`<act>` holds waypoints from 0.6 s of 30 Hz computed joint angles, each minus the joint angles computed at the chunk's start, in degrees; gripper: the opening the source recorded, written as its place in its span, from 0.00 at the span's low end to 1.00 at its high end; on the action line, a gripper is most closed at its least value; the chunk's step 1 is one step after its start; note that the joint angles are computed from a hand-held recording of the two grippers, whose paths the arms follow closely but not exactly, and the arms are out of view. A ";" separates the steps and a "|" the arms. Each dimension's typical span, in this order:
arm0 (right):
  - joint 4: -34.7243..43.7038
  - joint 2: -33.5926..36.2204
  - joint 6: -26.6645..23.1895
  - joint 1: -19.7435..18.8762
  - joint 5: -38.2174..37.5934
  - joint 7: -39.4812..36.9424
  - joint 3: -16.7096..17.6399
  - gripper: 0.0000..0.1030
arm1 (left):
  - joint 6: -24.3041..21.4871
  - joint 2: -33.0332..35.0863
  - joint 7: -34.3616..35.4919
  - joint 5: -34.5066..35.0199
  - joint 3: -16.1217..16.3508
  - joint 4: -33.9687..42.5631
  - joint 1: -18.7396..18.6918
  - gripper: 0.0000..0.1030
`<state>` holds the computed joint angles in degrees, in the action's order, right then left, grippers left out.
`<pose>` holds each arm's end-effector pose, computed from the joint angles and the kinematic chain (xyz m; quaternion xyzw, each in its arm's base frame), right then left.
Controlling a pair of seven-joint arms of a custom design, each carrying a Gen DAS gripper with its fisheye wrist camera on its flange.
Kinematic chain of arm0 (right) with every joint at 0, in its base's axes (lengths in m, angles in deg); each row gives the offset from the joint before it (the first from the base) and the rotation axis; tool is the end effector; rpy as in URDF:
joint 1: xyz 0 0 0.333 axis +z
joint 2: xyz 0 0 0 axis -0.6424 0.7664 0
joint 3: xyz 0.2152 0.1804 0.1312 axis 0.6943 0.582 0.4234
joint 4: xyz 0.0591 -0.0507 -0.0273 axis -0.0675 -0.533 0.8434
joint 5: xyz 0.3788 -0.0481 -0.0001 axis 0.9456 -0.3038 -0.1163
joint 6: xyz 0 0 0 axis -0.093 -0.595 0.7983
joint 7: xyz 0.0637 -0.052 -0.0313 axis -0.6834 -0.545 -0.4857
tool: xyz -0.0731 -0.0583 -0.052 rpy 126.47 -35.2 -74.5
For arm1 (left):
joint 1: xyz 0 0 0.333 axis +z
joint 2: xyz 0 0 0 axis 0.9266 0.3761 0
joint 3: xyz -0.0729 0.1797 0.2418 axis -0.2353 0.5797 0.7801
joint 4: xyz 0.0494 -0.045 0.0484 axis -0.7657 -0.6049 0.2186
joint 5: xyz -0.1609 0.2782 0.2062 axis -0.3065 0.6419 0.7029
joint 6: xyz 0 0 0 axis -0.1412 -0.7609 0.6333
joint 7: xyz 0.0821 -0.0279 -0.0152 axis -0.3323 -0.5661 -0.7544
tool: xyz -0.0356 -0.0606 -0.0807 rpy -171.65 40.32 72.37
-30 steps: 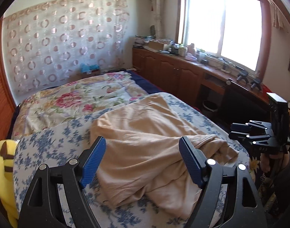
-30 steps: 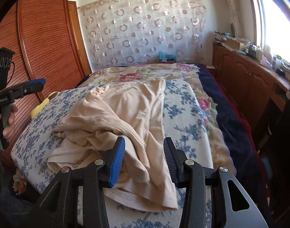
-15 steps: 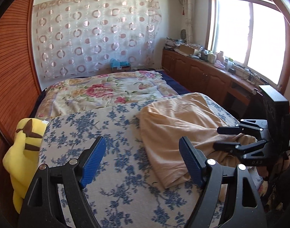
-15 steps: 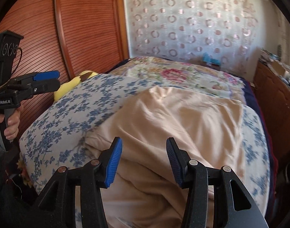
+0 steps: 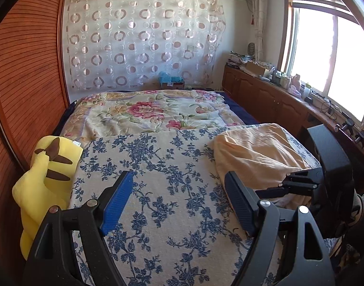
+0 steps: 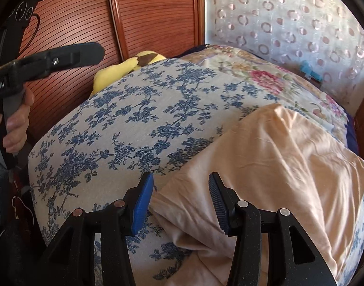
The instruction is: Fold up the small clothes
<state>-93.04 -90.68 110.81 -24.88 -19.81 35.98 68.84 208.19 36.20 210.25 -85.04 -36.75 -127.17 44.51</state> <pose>0.3884 0.1282 0.4428 -0.7536 0.5397 -0.2452 0.2839 0.4644 -0.3307 0.5373 -0.3790 0.8015 -0.4397 0.1438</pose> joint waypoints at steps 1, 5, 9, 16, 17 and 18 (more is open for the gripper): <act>0.76 0.81 -0.59 0.41 0.18 -0.38 -0.34 0.49 | -0.27 0.20 0.60 -0.65 0.17 0.24 0.03 0.78; 2.75 3.67 -2.72 0.53 0.32 -1.61 0.02 0.49 | -1.44 1.52 0.80 -0.82 0.07 1.29 0.47 0.78; 2.82 4.00 -2.53 -4.44 -4.66 2.71 5.71 0.49 | -2.33 2.94 0.04 0.60 -0.44 2.28 0.98 0.78; 1.27 1.76 -1.89 -0.75 -4.35 1.25 1.01 0.08 | -3.68 5.07 -0.96 1.63 -1.38 4.32 1.54 0.78; 0.41 -0.48 -1.62 -0.82 -3.78 0.96 0.24 0.08 | -3.44 5.44 -1.25 2.11 -1.55 4.62 1.50 0.78; -0.49 -3.08 -1.47 -0.44 -2.99 0.19 -1.19 0.08 | -2.43 5.65 -1.30 1.97 -1.77 4.65 1.47 0.78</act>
